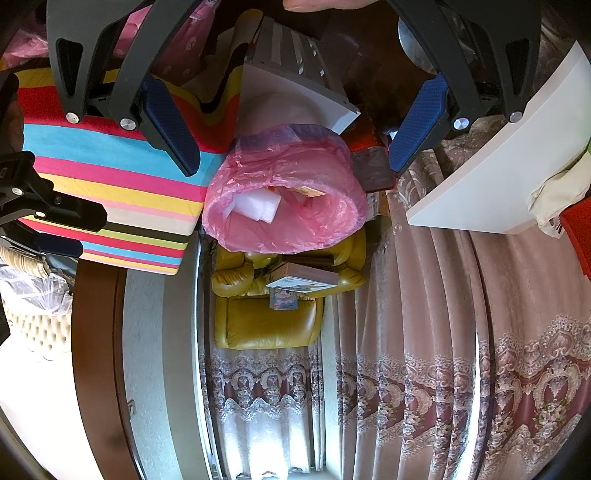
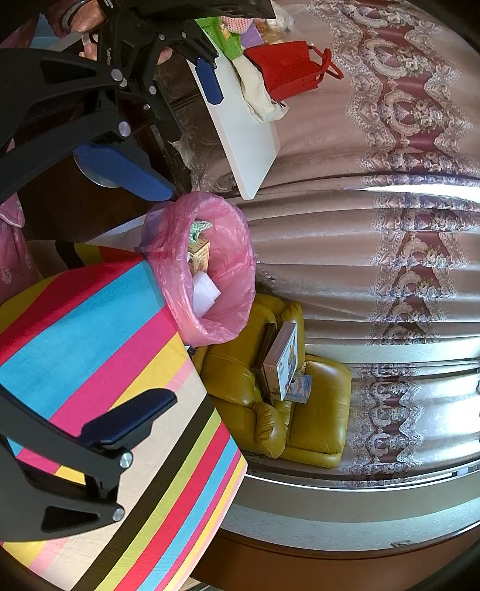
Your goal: Collect trash
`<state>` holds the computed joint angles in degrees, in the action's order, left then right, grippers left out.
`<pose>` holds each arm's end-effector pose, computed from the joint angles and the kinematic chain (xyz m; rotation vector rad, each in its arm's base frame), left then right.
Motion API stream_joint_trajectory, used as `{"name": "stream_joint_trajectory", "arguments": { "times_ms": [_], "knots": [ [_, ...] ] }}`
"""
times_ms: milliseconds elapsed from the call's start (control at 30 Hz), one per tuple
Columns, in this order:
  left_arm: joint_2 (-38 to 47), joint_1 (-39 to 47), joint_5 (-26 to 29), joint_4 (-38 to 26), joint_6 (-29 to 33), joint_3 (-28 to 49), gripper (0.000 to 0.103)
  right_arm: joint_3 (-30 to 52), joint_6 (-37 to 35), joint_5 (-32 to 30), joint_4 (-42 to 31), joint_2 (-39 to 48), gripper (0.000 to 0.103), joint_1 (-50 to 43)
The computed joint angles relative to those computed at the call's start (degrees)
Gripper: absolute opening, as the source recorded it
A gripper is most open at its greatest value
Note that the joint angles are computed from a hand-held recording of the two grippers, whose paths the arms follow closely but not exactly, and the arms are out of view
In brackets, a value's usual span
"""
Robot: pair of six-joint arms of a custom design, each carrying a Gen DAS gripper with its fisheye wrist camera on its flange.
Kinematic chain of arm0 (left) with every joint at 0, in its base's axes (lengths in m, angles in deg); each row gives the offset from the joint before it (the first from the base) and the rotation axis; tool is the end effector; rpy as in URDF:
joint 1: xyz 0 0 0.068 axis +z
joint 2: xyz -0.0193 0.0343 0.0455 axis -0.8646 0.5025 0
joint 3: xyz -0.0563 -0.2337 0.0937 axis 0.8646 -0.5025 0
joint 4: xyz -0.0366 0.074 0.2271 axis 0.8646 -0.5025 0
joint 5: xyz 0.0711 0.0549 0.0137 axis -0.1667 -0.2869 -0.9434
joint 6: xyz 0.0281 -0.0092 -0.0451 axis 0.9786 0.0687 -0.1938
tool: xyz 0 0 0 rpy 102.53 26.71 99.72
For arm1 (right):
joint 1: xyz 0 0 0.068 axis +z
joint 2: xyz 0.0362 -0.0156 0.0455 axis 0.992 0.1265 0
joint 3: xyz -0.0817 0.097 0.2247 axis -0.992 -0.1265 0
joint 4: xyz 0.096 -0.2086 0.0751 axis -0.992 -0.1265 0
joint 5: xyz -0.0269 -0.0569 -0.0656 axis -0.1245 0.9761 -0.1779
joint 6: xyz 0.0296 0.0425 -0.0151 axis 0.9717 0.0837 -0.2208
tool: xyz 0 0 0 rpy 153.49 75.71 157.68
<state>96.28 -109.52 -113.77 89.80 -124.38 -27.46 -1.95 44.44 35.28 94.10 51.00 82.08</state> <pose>0.2543 -0.2522 0.0944 -0.3043 1.9769 0.2744 0.3984 0.0193 0.1454 -0.8639 1.9084 0.5102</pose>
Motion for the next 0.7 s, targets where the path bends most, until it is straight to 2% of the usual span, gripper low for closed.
{"name": "stream_joint_trajectory", "arguments": {
  "times_ms": [267, 367, 533, 700],
  "knots": [
    [0.47, 0.01, 0.73, 1.73, 1.21, -0.79, 0.096, -0.79, -0.44, 0.14, -0.35, -0.56, 0.099, 0.23],
    [1.02, 0.20, 1.67, -1.62, -0.76, 0.73, 0.096, -1.79, -0.77, 0.14, -0.15, -1.15, 0.099, 0.31],
    [2.37, 0.60, 1.28, -3.33, -0.74, 2.94, 0.096, -1.79, -0.38, -0.06, 0.03, -0.96, 0.099, -0.19],
    [5.33, 1.65, 5.80, -8.70, 0.80, 9.42, 0.096, -0.75, 0.64, -0.12, -0.35, -0.15, 0.099, -1.91]
  ]
}}
